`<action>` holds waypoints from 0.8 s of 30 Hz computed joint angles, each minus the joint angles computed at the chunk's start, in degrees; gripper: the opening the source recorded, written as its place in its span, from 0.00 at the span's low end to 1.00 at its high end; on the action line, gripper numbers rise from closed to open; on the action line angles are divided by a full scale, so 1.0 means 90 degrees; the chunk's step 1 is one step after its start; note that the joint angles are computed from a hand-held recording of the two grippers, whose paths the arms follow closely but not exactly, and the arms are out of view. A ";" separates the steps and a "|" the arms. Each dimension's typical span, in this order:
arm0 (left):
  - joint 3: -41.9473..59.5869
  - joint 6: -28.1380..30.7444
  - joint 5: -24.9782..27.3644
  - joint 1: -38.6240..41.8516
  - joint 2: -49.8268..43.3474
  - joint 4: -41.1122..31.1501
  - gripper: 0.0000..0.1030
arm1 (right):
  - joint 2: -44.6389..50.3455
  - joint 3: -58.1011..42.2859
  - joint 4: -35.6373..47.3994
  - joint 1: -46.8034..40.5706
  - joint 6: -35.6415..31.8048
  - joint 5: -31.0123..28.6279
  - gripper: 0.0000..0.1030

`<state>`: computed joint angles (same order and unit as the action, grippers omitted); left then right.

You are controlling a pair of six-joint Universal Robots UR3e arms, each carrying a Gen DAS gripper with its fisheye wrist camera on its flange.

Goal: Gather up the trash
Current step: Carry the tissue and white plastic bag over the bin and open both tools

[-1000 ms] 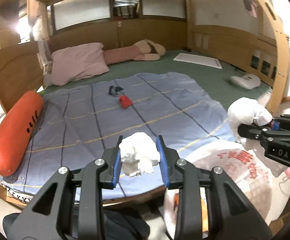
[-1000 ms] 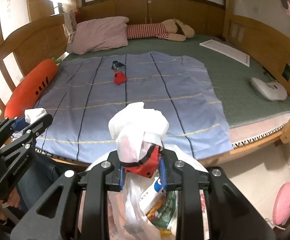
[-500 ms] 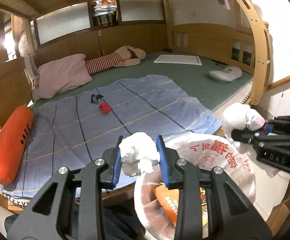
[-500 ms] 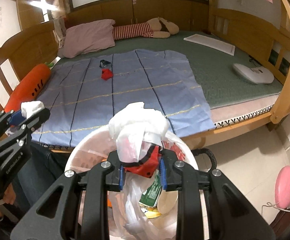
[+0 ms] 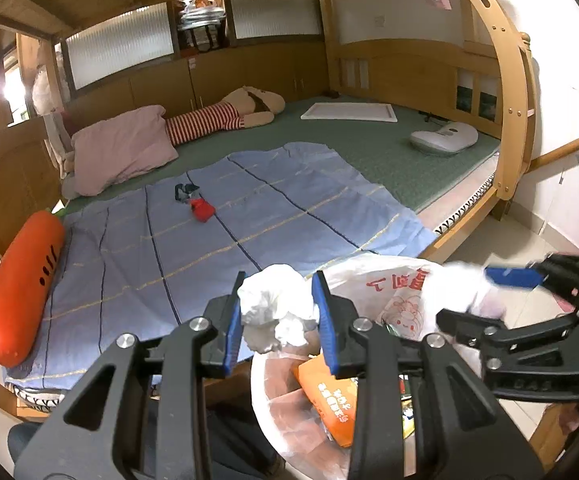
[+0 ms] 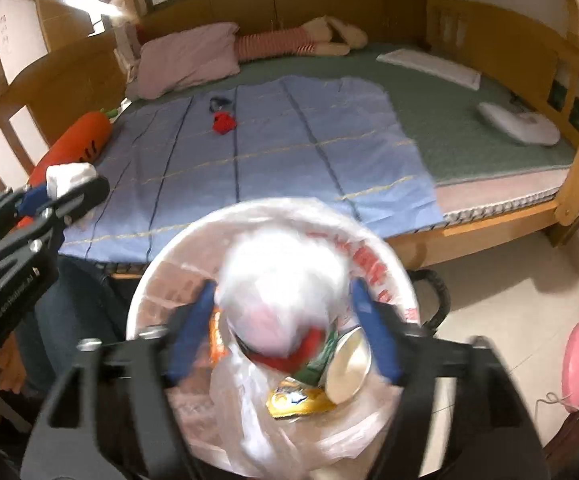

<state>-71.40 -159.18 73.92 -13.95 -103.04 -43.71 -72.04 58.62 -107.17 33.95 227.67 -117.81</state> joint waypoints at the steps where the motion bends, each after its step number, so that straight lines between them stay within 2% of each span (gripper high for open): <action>1: 0.0006 0.0002 -0.0005 -0.0002 -0.0009 -0.0037 0.32 | -0.0088 0.0094 -0.0039 0.0036 0.0129 -0.0171 0.75; 6: 0.0077 0.0050 -0.0289 0.0073 -0.0082 -0.0242 0.32 | -0.0835 0.0948 -0.0250 0.0120 0.1196 -0.1021 0.77; 11: 0.0254 0.0395 -0.0870 0.0141 -0.0230 -0.0851 0.35 | -0.1231 0.1334 -0.0268 0.0059 0.1576 -0.1289 0.77; 13: 0.0362 0.0646 -0.0985 0.0090 -0.0318 -0.1149 0.50 | -0.1263 0.1361 -0.0245 0.0023 0.1621 -0.1283 0.77; 14: 0.0305 0.0650 -0.0936 0.0056 -0.0309 -0.1102 0.76 | -0.1266 0.1367 -0.0242 -0.0009 0.1624 -0.1268 0.77; 15: 0.0152 0.0637 -0.0924 0.0052 -0.0253 -0.0970 0.88 | -0.1261 0.1397 -0.0284 -0.0039 0.1639 -0.1240 0.77; 19: 0.0269 0.0654 -0.0909 0.0067 -0.0396 -0.1028 0.93 | -0.1280 0.1417 -0.0305 -0.0192 0.1591 -0.1049 0.77; 24: 0.0563 0.0393 -0.0815 0.0166 -0.0725 -0.1116 0.93 | -0.0918 0.0954 -0.0070 -0.0325 0.1439 -0.0853 0.77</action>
<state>-66.34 -155.64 66.58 -12.45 -109.57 -53.75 -80.30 67.21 -107.80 31.03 240.62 -125.49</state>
